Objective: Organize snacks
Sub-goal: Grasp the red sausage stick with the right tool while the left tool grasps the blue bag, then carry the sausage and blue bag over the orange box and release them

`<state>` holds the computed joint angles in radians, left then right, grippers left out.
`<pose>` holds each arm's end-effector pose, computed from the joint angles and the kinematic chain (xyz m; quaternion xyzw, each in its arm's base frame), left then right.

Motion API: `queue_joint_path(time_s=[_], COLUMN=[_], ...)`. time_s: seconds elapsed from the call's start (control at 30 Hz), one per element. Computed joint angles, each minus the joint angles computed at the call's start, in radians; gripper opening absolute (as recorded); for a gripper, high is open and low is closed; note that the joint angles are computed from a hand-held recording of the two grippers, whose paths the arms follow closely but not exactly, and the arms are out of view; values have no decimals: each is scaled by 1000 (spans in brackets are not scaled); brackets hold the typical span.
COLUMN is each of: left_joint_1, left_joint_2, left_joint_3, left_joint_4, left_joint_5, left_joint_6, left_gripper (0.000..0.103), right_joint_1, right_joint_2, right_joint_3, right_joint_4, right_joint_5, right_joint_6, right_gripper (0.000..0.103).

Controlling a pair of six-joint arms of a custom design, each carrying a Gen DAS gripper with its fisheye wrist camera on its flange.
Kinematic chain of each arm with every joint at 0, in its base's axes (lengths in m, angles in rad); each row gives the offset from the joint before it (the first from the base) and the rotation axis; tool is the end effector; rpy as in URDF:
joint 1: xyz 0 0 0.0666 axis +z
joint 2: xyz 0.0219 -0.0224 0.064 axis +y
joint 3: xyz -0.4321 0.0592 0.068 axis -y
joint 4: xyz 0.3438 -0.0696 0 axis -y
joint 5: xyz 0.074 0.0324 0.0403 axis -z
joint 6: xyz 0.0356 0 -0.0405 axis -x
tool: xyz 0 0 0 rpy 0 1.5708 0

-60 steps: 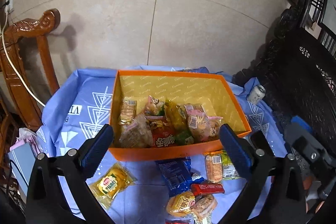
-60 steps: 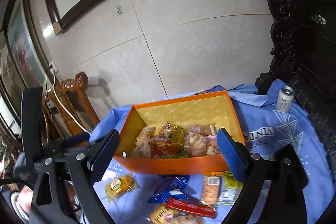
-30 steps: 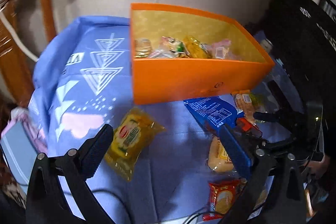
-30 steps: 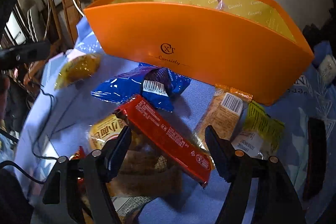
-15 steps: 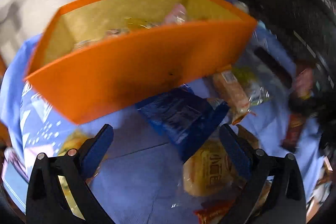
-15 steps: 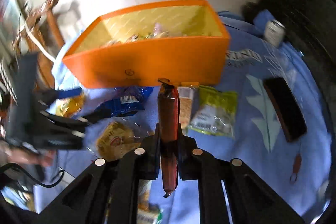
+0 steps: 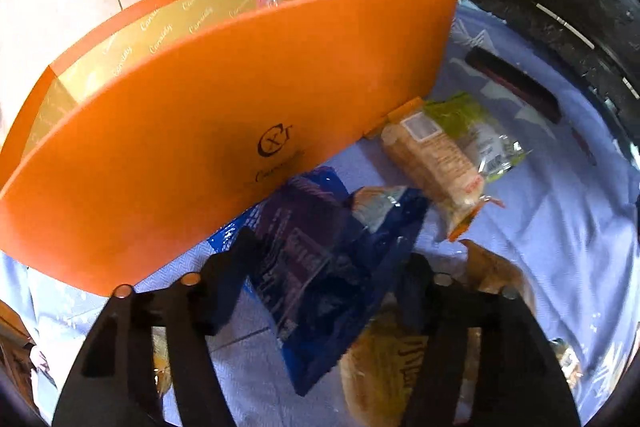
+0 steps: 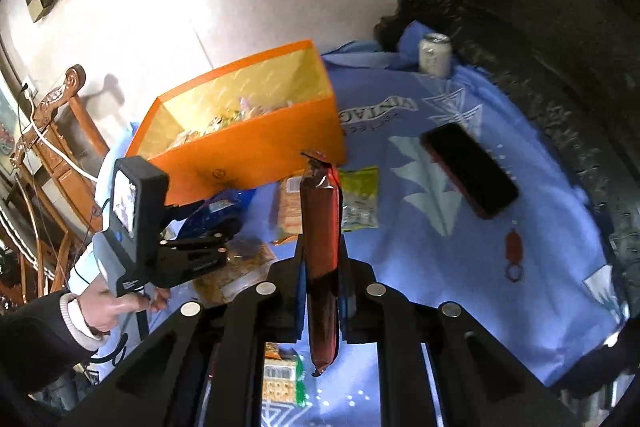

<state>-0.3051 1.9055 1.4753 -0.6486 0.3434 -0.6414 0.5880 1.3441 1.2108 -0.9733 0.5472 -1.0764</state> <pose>0.5601 -0.1894 0.2781 0.4726 0.8316 -0.1232 0.2643 0.3253 0.1941 0.4278 0.2869 0.8942 -0.0133 0.3435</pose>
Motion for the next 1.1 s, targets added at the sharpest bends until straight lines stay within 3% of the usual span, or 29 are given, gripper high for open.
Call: queue_joint_path(time_s=[0.1,0.27,0.37,0.6,0.7,0.8,0.87,1.1], left_joint_1=[16,70,99,161,182,200,212,215], left_joint_2=[-18,-48,-49,-67,-87,-88,-81,-50], left_joint_3=[-3,-6,7,55,87,159,209,329], left_joint_4=[-4,-26,-62,-167,-201,-235,-241,-174], left_joint_5=[45,143,179,275,327,394,433,449], left_joint_6=[7,27,36,39,23,55,89,204], left_gripper=[51,44,43,43,43,43,43,43], right_joint_1=[6,-10,-30,-55,-65,-77,-87,-89], right_joint_2=[11,42,67,128,143,152,156,159], right_joint_3=[25,55,81,166,196,223,237,275], right_joint_4=[0,88,140,165,183,205,229,231], right_joint_5=[18,8,-27,-78,-75,-72,-81,-74], right_joint_6=[30,119,158,251,276,291,300,324], right_gripper=[13,13,13,13,13,13,13,13])
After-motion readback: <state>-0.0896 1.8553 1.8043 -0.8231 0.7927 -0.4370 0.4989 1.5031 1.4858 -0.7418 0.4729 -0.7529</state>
